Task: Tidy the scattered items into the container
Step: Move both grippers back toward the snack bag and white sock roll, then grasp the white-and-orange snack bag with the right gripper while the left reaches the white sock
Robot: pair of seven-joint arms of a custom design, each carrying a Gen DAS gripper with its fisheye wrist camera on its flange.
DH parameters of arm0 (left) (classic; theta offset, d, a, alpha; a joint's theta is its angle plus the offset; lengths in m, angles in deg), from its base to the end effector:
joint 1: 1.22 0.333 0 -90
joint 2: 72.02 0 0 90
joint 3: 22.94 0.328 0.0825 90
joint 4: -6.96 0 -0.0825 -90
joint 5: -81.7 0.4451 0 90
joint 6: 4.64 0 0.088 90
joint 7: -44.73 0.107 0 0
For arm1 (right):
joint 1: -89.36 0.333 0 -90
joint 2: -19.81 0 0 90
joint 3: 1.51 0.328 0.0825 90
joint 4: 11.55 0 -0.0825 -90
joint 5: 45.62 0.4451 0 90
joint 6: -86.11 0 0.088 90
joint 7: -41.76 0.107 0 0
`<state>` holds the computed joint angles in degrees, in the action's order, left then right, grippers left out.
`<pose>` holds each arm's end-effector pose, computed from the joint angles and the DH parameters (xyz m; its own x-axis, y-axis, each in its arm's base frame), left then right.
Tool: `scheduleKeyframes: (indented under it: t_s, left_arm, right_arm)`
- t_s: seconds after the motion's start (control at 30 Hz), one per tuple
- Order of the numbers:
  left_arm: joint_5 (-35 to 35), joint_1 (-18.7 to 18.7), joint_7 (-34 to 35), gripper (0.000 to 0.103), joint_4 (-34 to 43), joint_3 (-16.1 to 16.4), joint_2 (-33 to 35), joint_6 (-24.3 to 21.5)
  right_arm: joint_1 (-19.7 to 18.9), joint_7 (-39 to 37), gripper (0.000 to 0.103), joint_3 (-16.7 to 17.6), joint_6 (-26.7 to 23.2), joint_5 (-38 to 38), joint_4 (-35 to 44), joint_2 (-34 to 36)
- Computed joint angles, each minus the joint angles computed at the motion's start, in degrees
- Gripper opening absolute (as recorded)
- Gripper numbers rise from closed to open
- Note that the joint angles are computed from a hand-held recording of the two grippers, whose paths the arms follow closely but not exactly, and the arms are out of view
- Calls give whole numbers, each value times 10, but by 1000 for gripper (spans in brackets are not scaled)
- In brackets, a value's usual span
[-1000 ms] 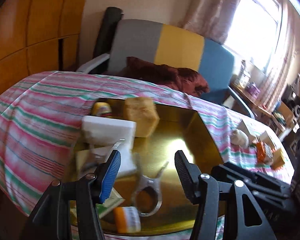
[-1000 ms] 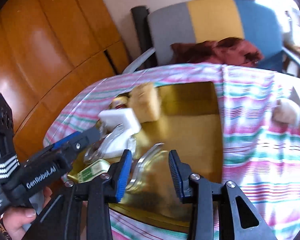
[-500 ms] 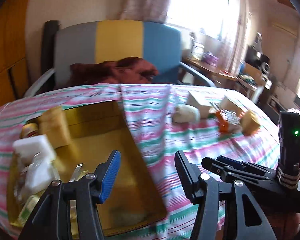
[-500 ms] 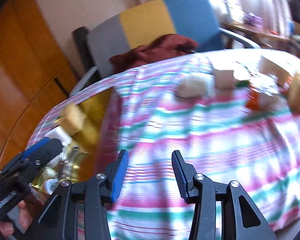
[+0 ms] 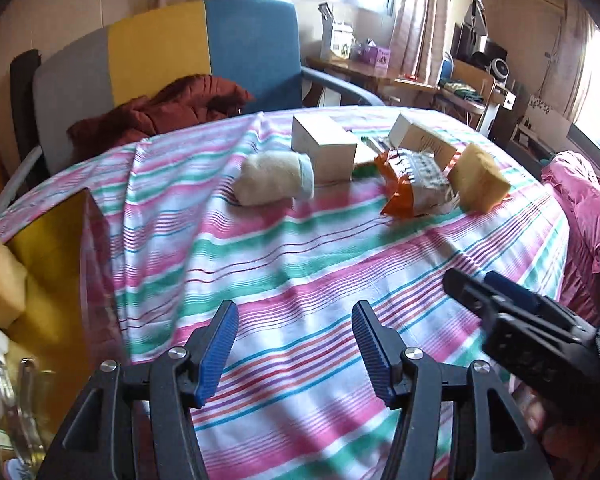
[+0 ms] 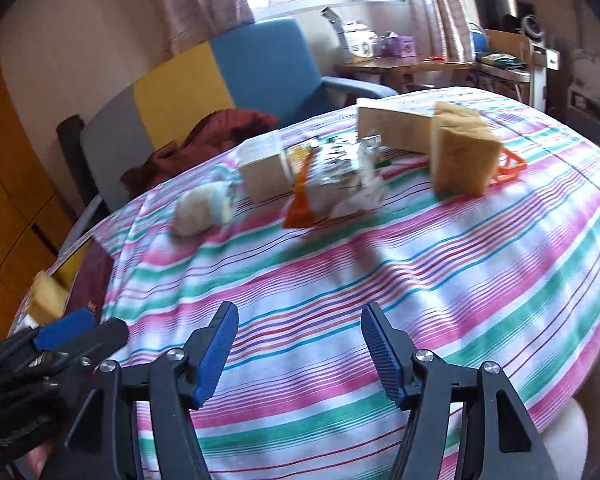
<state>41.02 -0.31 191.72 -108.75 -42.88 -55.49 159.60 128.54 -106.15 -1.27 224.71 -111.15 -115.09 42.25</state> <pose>0.6570 -0.1778 0.3394 -0.6178 -0.7848 0.0486 -0.6242 0.4519 -0.6374 0.5599 0.4543 0.3270 -0.4622 -0.8429 -0.2757 -0.5091 0.5067 -0.6957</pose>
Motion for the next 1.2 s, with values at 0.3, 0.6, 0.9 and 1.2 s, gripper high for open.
scheduleKeyframes:
  t_s: [0.3,0.6,0.9,1.2]
  left_arm:
    - [149,-36,-137,61,46,29,70,30]
    - [152,54,-100,78,29,-70,89,96]
    - [180,76,-115,85,36,-91,103,94]
    - [181,90,-107,89,38,-106,109,92]
  right_arm:
    - [-24,-31,70,2,0,27,-18,-14]
    - [-45,-125,79,-17,-6,55,55,22]
    - [-51,-261,78,-36,-47,138,148,88]
    - [-35,-281,62,-62,-31,157,141,98]
